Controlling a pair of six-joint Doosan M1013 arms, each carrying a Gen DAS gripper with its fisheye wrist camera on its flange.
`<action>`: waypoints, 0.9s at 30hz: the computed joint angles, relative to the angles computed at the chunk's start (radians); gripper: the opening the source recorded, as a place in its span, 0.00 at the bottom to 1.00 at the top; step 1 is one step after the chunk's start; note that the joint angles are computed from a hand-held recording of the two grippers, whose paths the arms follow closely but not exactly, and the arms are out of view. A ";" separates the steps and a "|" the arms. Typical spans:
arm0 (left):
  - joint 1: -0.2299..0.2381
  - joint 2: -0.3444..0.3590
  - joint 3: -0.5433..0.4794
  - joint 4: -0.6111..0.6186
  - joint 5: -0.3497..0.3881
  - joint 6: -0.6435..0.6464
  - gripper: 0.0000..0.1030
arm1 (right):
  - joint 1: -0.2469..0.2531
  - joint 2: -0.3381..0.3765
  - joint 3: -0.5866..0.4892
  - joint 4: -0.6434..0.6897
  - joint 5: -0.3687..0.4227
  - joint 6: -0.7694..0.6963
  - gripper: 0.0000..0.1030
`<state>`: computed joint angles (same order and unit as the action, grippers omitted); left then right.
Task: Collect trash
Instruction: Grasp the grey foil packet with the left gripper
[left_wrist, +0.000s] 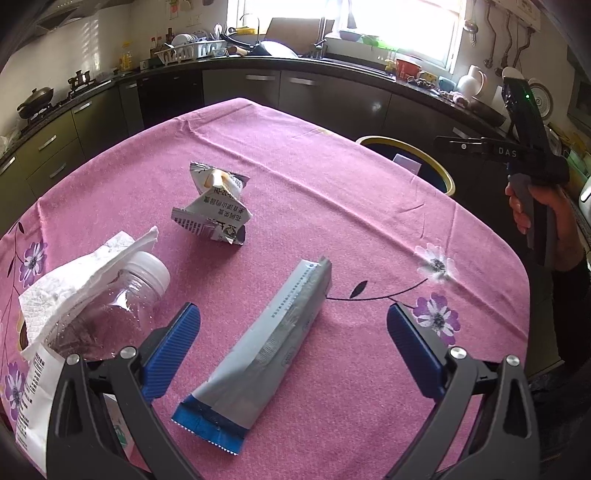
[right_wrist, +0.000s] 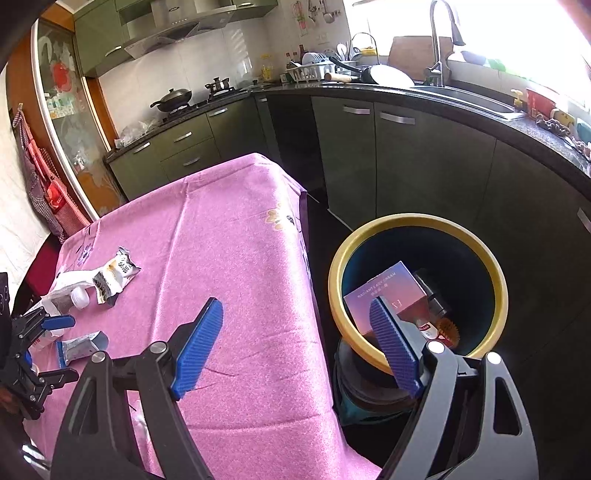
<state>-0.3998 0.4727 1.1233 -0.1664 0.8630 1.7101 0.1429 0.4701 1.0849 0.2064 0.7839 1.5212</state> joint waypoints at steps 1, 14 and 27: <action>0.002 0.002 -0.003 -0.018 0.009 0.015 0.94 | 0.000 0.002 -0.002 0.004 0.002 -0.004 0.78; -0.003 0.022 -0.028 -0.028 0.053 0.072 0.81 | -0.004 0.010 -0.011 0.022 0.014 -0.019 0.78; -0.008 0.019 -0.021 -0.022 0.068 0.064 0.53 | -0.010 0.011 -0.010 0.041 0.018 -0.030 0.78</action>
